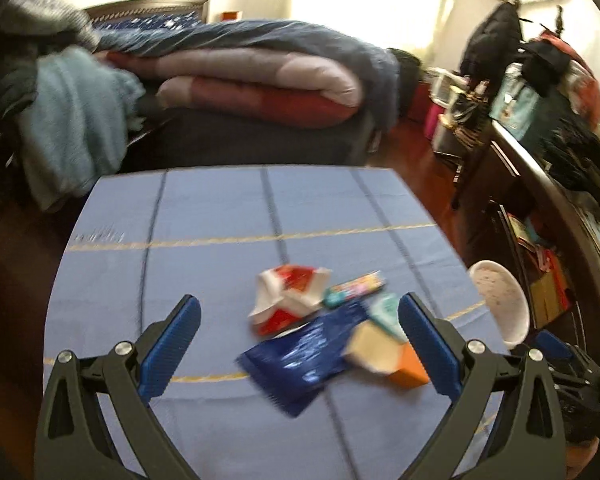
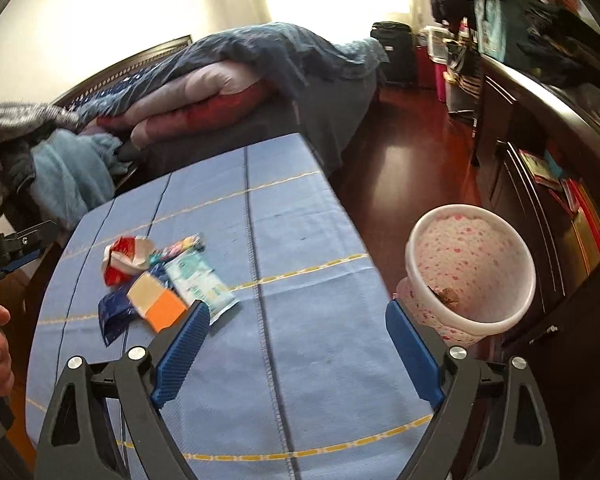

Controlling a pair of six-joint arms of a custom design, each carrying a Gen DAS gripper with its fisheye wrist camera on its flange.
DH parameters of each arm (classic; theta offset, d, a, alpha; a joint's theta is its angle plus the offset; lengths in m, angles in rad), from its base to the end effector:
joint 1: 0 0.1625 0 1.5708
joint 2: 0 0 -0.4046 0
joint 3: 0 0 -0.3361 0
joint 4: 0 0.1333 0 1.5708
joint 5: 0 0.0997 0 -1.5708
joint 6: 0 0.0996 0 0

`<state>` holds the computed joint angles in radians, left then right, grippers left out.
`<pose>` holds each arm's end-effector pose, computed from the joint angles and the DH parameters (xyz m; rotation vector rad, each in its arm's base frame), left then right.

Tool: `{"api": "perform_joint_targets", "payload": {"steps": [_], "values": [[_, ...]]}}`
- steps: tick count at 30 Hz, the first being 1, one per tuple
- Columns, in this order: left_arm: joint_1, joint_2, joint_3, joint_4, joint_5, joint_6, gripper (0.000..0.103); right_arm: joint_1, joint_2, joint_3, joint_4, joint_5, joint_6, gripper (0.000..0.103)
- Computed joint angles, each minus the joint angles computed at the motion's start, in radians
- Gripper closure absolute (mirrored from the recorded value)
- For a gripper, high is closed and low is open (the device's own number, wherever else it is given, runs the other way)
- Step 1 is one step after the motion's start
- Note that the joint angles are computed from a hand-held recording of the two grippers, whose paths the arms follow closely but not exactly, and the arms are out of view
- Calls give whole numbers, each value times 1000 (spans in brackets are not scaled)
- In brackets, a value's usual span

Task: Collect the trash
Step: 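Move both open tools back over the remaining trash on the table, then grasp the red-and-white paper wrapper with the left tool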

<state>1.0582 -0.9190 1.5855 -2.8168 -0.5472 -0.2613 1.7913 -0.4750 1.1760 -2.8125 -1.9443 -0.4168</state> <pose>-0.1145 -0.6486 0.2876 -0.0888 2.2025 -1.0611 0.2586 -0.7105 0.1026 0.6962 -2.5520 0.6797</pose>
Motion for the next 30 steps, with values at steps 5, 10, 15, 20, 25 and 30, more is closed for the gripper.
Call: {"api": "perform_joint_targets", "payload": {"steps": [5, 10, 15, 20, 25, 30], "values": [[43, -15, 34, 81, 33, -94, 4, 10, 18, -1, 30, -10, -20, 14], [73, 17, 30, 93, 1, -61, 4, 15, 34, -14, 62, -15, -24, 14], [103, 76, -64, 43, -3, 64, 4, 20, 43, -21, 69, -16, -33, 14], [149, 157, -240, 115, -74, 8, 4, 20, 55, -41, 86, -15, -26, 14], [176, 228, -356, 186, -126, -36, 4, 18, 67, -62, 104, -19, -23, 14], [174, 284, -430, 235, -41, -32, 19, 16, 72, -79, 118, -16, -14, 14]]}}
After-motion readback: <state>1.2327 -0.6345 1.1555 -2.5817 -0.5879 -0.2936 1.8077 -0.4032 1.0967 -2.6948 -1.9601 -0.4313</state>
